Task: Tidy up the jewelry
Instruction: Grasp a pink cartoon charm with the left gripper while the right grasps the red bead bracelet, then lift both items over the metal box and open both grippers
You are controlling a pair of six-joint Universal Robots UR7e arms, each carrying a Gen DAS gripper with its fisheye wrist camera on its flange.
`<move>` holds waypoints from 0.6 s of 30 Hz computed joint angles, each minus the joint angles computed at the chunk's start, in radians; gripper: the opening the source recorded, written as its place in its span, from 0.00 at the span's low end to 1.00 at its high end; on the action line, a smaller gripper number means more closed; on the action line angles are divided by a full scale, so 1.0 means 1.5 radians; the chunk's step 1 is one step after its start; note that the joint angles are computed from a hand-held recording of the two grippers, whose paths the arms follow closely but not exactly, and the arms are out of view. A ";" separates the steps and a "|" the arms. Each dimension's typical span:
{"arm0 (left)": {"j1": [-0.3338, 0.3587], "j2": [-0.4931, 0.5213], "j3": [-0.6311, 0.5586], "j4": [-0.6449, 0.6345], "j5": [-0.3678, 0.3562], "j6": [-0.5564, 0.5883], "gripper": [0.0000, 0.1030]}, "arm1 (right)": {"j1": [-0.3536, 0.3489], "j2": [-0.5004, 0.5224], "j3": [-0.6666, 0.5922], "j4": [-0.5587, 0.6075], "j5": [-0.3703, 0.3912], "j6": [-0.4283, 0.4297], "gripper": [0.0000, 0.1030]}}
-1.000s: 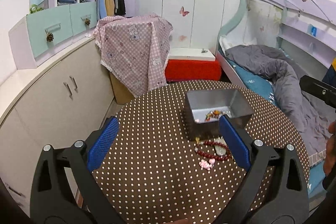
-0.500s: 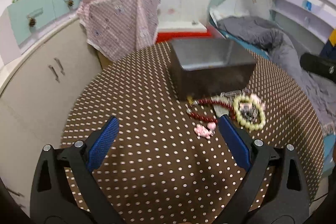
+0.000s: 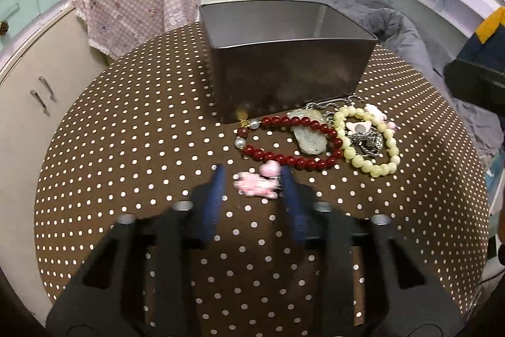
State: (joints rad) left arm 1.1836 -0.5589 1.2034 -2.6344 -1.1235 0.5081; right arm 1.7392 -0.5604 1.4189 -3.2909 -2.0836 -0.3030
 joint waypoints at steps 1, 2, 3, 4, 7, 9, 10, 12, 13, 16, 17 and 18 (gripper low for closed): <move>0.002 -0.002 -0.001 0.008 -0.010 -0.003 0.28 | -0.001 0.001 -0.003 0.007 0.002 -0.001 0.92; 0.004 -0.006 -0.001 0.015 -0.019 -0.005 0.28 | -0.002 0.004 -0.007 0.014 0.005 -0.006 0.92; 0.006 -0.008 -0.004 0.021 -0.022 -0.005 0.28 | -0.002 0.006 -0.012 0.021 0.007 -0.011 0.92; 0.007 -0.011 -0.001 0.021 -0.024 -0.004 0.28 | -0.002 0.011 -0.020 0.036 0.008 -0.022 0.92; 0.013 -0.025 0.015 0.014 -0.026 -0.004 0.28 | -0.001 0.027 -0.045 0.081 0.008 -0.049 0.86; 0.016 -0.033 0.029 -0.003 -0.023 -0.005 0.28 | -0.002 0.041 -0.067 0.108 0.007 -0.063 0.75; 0.017 -0.038 0.035 -0.009 -0.021 -0.008 0.28 | -0.002 0.048 -0.076 0.119 0.008 -0.069 0.67; 0.020 -0.044 0.038 -0.015 -0.019 -0.013 0.28 | -0.002 0.066 -0.107 0.154 0.003 -0.082 0.54; 0.022 -0.047 0.039 -0.018 -0.016 -0.014 0.28 | -0.002 0.074 -0.119 0.166 0.002 -0.087 0.48; 0.023 -0.047 0.039 -0.027 -0.009 -0.020 0.28 | -0.003 0.092 -0.147 0.191 -0.005 -0.097 0.37; 0.024 -0.047 0.039 -0.028 -0.007 -0.023 0.28 | -0.003 0.098 -0.155 0.196 -0.012 -0.103 0.34; 0.025 -0.046 0.036 -0.026 -0.007 -0.025 0.28 | -0.004 0.103 -0.163 0.200 -0.017 -0.110 0.32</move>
State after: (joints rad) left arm 1.2204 -0.6272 1.2573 -2.6740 -1.1334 0.4699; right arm 1.7333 -0.4054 1.1742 -2.9902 -2.1093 -0.4678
